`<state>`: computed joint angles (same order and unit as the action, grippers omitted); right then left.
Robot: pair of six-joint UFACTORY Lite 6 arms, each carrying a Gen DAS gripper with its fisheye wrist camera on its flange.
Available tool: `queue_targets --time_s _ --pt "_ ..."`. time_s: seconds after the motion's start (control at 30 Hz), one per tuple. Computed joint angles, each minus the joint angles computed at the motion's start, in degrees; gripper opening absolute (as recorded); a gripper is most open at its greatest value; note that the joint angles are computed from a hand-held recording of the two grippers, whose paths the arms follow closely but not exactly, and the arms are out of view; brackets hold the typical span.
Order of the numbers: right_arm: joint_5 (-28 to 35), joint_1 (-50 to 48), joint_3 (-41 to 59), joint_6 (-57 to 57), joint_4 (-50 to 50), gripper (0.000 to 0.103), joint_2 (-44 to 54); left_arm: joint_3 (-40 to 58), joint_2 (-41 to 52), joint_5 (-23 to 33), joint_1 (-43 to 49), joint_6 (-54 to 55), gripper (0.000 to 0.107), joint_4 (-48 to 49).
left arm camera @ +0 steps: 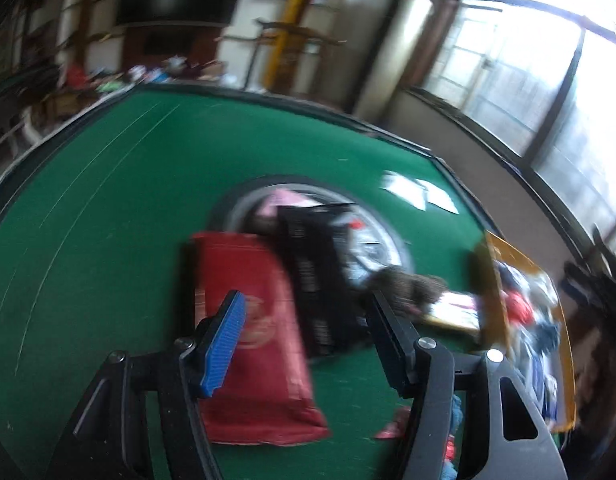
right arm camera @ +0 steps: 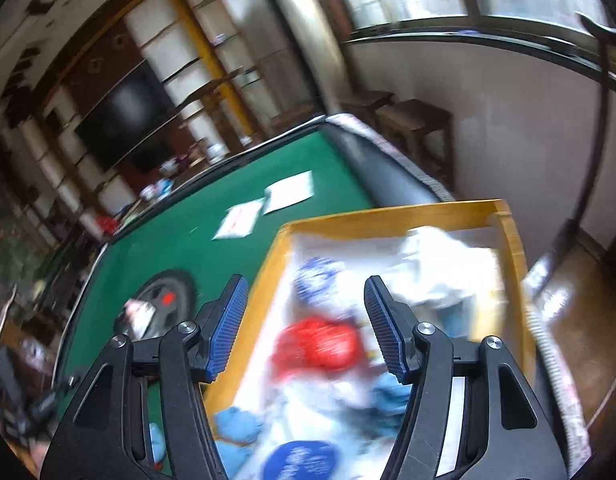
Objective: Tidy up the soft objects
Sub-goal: 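Move both grippers back over the pile of items on the table, then grasp the red snack bag with the left gripper while the right grasps the blue cloth with red bag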
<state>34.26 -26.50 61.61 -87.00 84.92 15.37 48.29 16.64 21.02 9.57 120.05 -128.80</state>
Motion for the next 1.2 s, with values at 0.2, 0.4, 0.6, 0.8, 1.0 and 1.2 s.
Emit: queue_targets --time_s 0.2,0.4,0.6,0.8,1.0,1.2 --pt "9.6 11.9 -7.0 -4.1 -2.4 0.061 -3.9 2.6 3.5 -4.2 -2.7 5.7 0.063 -7.3" --pt "8.4 25.1 -11.1 -2.9 -5.3 0.061 -3.7 4.7 5.8 -5.8 -2.5 7.9 0.063 -9.6" --pt "6.3 28.5 -14.5 0.6 -4.7 0.061 -0.6 7.7 8.9 -7.6 -2.5 6.5 0.063 -7.8" --pt "1.9 31.2 -19.9 -0.7 -2.5 0.061 -5.7 7.9 8.9 -8.1 -2.6 8.7 0.063 -9.2" --pt "-14.7 43.3 -22.1 7.2 -7.3 0.061 -8.8 9.0 10.0 -9.0 -2.0 6.2 0.063 -7.0" --pt "-21.4 47.8 -21.8 12.8 -11.0 0.059 -7.5 10.3 11.1 -10.0 -2.1 3.7 0.063 -4.9"
